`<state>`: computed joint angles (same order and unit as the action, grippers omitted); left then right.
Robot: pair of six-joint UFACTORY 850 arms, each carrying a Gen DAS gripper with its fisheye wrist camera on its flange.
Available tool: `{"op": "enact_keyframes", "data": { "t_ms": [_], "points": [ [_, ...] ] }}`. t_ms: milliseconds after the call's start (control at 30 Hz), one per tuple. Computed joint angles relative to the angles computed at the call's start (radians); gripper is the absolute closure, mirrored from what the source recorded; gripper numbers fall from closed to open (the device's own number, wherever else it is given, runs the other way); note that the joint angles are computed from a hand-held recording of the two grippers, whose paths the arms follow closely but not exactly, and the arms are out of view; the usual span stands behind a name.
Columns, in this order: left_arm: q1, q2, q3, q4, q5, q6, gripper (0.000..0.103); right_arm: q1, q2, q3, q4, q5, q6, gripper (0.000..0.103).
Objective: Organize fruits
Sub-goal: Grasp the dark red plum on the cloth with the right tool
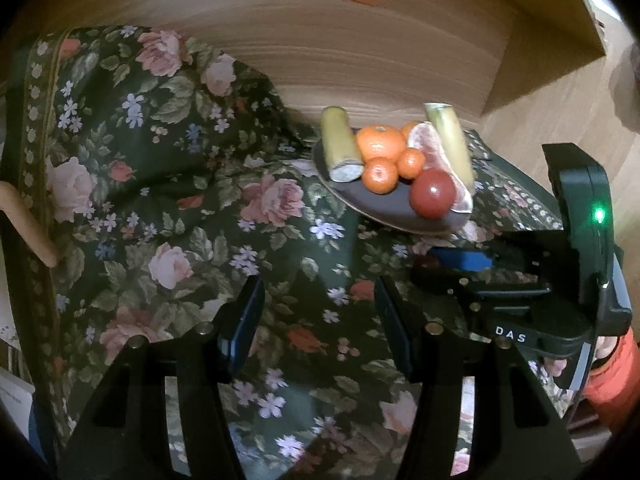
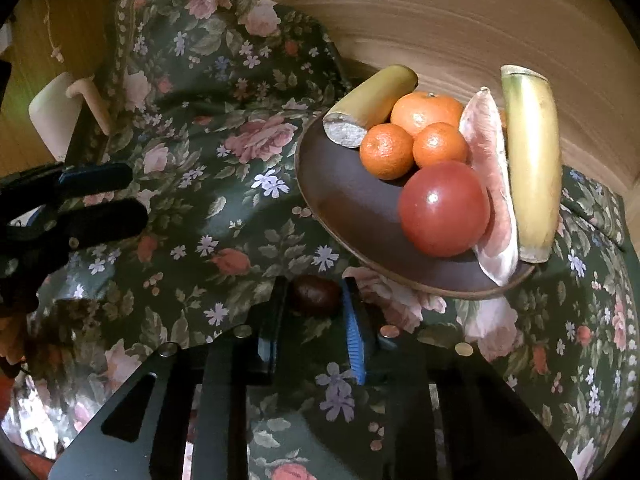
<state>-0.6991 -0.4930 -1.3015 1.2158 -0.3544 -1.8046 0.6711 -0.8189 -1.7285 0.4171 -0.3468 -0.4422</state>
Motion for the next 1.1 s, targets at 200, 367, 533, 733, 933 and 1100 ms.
{"op": "enact_keyframes", "data": {
  "t_ms": [200, 367, 533, 733, 933, 1100],
  "points": [
    [-0.033, -0.008, -0.019, -0.021, 0.014, 0.032, 0.046, -0.019, 0.103, 0.14, 0.126, 0.082, -0.102, 0.08],
    [-0.067, -0.025, -0.041, -0.053, 0.023, 0.068, 0.046, -0.029, 0.203, 0.268, 0.261, 0.168, -0.219, 0.08],
    [-0.096, -0.054, -0.069, -0.112, 0.033, 0.115, 0.046, -0.035, 0.29, 0.382, 0.538, 0.229, -0.484, 0.079],
    [-0.112, -0.1, -0.102, -0.199, 0.046, 0.181, 0.055, -0.039, 0.33, 0.447, 0.804, 0.242, -0.738, 0.079],
    [-0.131, -0.125, -0.122, -0.144, 0.0, 0.148, 0.081, -0.049, 0.34, 0.472, 0.934, 0.234, -0.855, 0.079],
    [-0.119, -0.122, -0.117, -0.141, 0.021, 0.147, 0.084, -0.053, 0.324, 0.455, 0.962, 0.223, -0.874, 0.079]
  ]
}}
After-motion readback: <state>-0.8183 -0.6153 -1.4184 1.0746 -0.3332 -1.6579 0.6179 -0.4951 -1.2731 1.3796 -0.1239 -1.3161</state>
